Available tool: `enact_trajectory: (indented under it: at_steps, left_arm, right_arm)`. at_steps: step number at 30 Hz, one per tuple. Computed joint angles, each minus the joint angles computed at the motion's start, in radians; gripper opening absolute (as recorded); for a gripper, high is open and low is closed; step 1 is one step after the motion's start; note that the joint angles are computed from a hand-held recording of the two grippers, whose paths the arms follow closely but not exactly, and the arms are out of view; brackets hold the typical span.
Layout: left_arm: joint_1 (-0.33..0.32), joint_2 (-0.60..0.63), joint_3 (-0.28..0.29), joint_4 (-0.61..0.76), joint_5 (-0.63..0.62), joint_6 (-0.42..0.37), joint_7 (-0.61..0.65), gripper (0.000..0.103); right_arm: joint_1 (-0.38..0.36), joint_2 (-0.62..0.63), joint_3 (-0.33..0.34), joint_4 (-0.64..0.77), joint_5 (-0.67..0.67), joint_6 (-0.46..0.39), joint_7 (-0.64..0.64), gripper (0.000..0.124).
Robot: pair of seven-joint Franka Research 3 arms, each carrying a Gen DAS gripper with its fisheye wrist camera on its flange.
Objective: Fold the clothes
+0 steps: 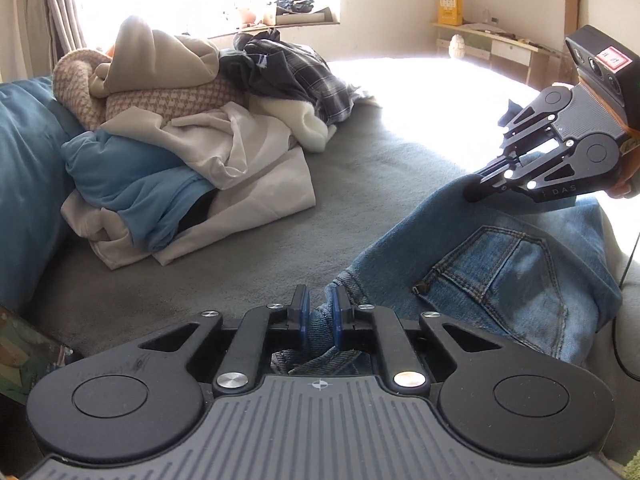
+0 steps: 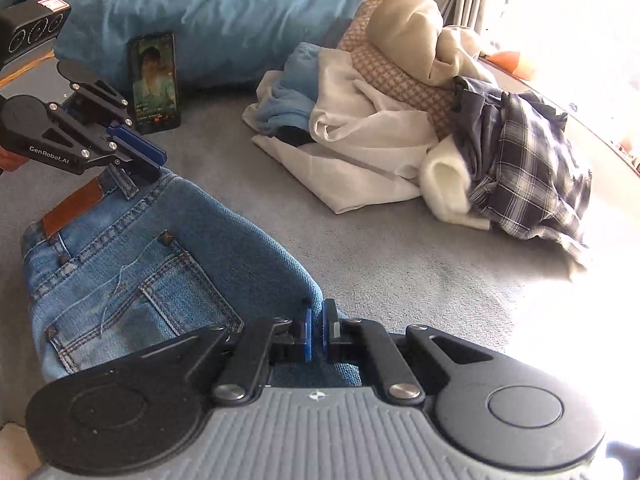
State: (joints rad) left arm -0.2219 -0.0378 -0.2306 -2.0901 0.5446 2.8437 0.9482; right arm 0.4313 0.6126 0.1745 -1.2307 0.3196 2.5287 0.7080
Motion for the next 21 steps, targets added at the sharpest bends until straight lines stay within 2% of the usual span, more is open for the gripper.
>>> enact_trajectory:
  at_steps: [5, 7, 10, 13, 15, 16, 18, 19, 21]
  left_arm:
    - [-0.002, 0.035, 0.003, 0.004, -0.002, -0.030, 0.011, 0.011]
    - [-0.004, 0.042, 0.006, 0.000, -0.001, -0.044, -0.012, 0.017]
    - [-0.005, 0.031, 0.008, -0.001, 0.018, -0.051, -0.067, 0.021]
    - [-0.004, 0.006, 0.002, 0.008, 0.089, -0.085, -0.176, 0.026]
    - [0.001, -0.009, 0.000, 0.005, 0.113, -0.042, -0.256, 0.027]
    - [0.012, -0.012, -0.013, 0.003, 0.086, -0.010, -0.263, 0.030]
    - [-0.026, 0.015, 0.001, 0.013, -0.126, 0.051, -0.133, 0.036]
    - [-0.034, 0.038, -0.007, 0.031, -0.170, 0.042, -0.094, 0.036]
    - [-0.051, 0.091, -0.020, 0.077, -0.176, 0.005, -0.078, 0.036]
  right_arm:
    - [0.021, 0.048, -0.015, 0.029, -0.025, 0.016, 0.031, 0.004]
    - [0.031, 0.068, -0.023, 0.031, -0.041, 0.025, 0.044, 0.004]
    - [0.030, 0.078, -0.021, 0.025, -0.044, 0.036, 0.063, 0.004]
    - [0.020, 0.075, -0.011, 0.012, -0.029, 0.046, 0.076, 0.005]
    - [0.016, 0.075, -0.007, 0.009, -0.022, 0.049, 0.083, 0.005]
    - [0.016, 0.075, -0.007, 0.008, -0.020, 0.050, 0.090, 0.005]
    - [0.015, 0.077, -0.006, 0.009, -0.010, 0.052, 0.112, 0.006]
    - [0.013, 0.080, -0.005, 0.014, -0.002, 0.050, 0.129, 0.006]
    - [0.001, 0.080, 0.004, 0.017, 0.024, 0.045, 0.159, 0.008]
